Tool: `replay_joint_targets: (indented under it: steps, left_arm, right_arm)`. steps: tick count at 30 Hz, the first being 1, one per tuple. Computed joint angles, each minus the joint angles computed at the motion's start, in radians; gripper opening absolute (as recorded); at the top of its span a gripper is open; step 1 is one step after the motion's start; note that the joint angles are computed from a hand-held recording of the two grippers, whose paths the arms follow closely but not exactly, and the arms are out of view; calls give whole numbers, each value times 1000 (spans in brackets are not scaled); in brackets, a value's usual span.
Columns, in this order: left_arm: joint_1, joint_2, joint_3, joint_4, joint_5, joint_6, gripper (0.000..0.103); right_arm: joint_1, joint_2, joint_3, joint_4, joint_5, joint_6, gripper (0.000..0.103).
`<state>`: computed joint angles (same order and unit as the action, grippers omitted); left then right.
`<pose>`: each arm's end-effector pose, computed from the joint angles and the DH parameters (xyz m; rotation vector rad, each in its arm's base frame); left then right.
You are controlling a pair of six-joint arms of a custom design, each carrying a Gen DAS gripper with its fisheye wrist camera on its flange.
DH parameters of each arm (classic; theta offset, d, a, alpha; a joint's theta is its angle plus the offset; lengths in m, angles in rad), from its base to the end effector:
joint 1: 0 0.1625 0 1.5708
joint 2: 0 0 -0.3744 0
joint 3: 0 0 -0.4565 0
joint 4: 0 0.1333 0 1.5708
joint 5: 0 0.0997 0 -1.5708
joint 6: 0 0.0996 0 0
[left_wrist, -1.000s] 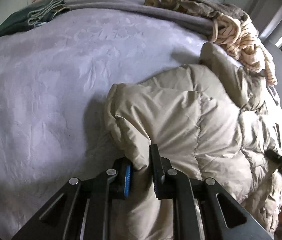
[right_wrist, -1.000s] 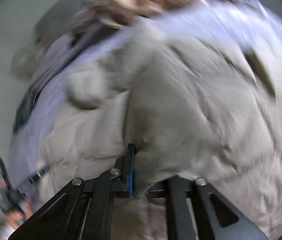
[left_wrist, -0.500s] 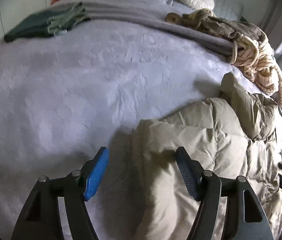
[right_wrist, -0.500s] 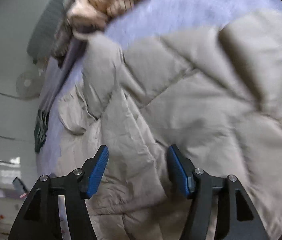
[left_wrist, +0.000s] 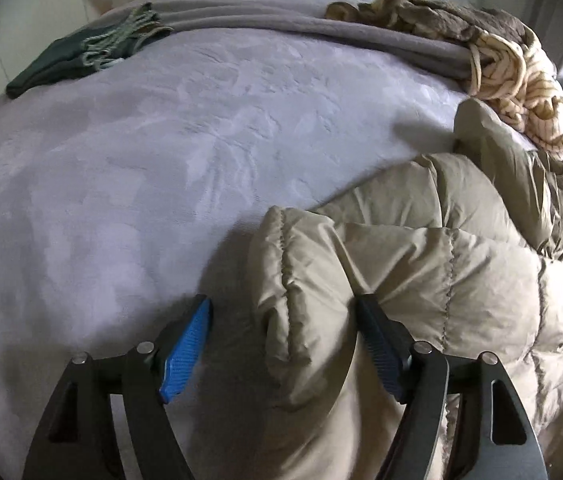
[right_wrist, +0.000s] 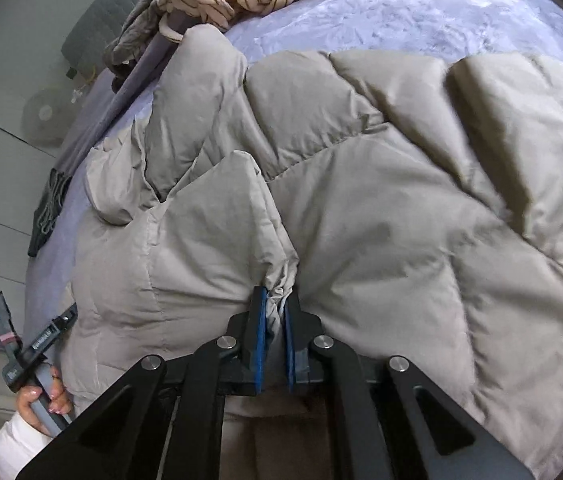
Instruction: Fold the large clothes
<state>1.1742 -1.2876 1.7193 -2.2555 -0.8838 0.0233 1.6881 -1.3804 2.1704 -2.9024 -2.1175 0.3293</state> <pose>-0.0641 -0.6616 0.2814 0.4052 2.4409 -0.4730 0.1420 -0.5083 0.1843 -0.4760 -2.5622 0.8647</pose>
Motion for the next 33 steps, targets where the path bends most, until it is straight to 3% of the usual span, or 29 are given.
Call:
replay_joint_targets:
  steps: [3, 6, 7, 11, 14, 17, 21, 25, 26, 27, 33]
  left_arm:
    - [-25, -30, 16, 11, 55, -5, 76]
    - [-53, -69, 35, 44, 75, -7, 76]
    - [-65, -86, 45, 61, 75, -11, 76]
    - [-120, -150, 91, 147, 49, -53, 76]
    - [-164, -177, 126, 202, 18, -92, 76]
    - [-212, -183, 161, 241, -26, -136, 76]
    - [-273, -167, 198, 258, -64, -192, 76]
    - [-323, -139, 218, 252, -95, -250, 76]
    - [-335, -130, 220, 253, -106, -262, 82]
    - [-342, -125, 221, 251, -113, -267, 103]
    - [-412, -68, 224, 241, -105, -271, 103]
  right_arm:
    - [55, -30, 11, 50, -131, -6, 14]
    - [85, -87, 43, 96, -201, 27, 17]
    - [88, -118, 63, 107, -202, 48, 19]
    - [88, -240, 140, 141, -180, 127, 47]
    - [84, -336, 198, 164, -148, 189, 47]
    - [65, -421, 238, 192, -116, 228, 58]
    - [36, -544, 289, 226, -114, 236, 59]
    - [-37, -723, 360, 254, -82, 223, 60]
    - [-55, -755, 372, 254, -71, 219, 64]
    - [-85, -810, 391, 257, -52, 212, 73]
    - [-296, -1077, 459, 308, 77, 166, 77]
